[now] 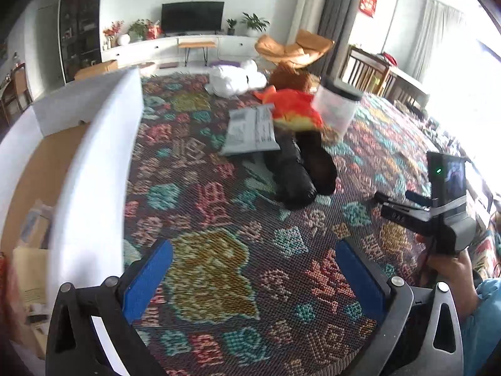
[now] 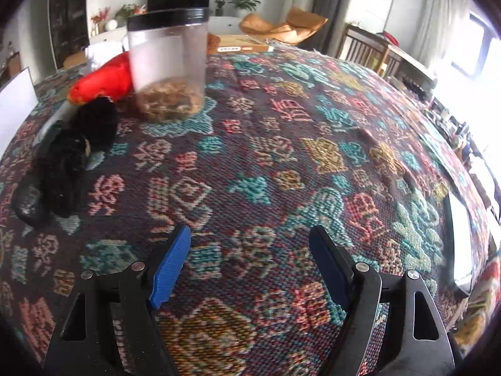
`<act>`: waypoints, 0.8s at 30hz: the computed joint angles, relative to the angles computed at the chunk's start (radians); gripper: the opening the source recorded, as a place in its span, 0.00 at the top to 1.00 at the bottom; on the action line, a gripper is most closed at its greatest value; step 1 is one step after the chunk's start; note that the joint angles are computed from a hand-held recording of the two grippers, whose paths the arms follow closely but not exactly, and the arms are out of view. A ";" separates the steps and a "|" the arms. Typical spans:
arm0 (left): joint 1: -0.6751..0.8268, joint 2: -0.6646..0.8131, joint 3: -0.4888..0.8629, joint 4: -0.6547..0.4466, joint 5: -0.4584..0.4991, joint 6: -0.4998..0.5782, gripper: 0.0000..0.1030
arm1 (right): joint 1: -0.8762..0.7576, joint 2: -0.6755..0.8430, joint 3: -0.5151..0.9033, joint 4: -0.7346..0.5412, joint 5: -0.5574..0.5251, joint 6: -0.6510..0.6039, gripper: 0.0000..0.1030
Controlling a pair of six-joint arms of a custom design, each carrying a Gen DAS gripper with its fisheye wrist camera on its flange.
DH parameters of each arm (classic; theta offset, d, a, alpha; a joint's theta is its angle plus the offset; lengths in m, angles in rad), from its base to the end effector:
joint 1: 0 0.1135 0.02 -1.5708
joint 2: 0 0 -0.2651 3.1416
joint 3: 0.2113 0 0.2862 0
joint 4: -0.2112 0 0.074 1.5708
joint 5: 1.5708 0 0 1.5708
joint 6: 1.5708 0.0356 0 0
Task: Organize soft objects
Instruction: 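Carry both items over the white box and open both grippers, then bring both empty tools back over the bed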
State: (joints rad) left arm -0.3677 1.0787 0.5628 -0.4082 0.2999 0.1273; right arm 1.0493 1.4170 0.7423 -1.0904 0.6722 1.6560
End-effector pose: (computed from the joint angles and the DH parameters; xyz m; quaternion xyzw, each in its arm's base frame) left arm 0.2135 -0.0935 0.1751 0.2757 0.8973 -0.1783 0.2950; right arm 0.1267 0.1760 0.1476 0.2502 0.9062 -0.1604 0.3007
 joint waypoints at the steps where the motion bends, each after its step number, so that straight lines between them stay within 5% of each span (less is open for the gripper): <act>1: -0.053 0.064 -0.004 0.059 -0.045 -0.033 0.00 | 0.012 -0.030 -0.021 0.009 0.007 0.023 0.22; 6: -0.143 0.296 0.039 0.236 -0.188 -0.127 0.00 | -0.005 -0.031 -0.014 -0.015 0.009 0.015 0.20; 11: -0.140 0.468 0.117 0.300 -0.268 -0.128 0.00 | -0.037 -0.148 -0.100 0.071 -0.009 -0.006 0.17; 24: -0.148 0.480 0.095 0.367 -0.302 -0.135 0.00 | -0.027 -0.147 -0.105 0.081 -0.014 0.014 0.16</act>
State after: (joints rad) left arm -0.5159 1.5589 0.6576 -0.0411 -0.0022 -0.0075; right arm 1.0221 1.2700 0.6371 -1.0091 0.6587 1.6701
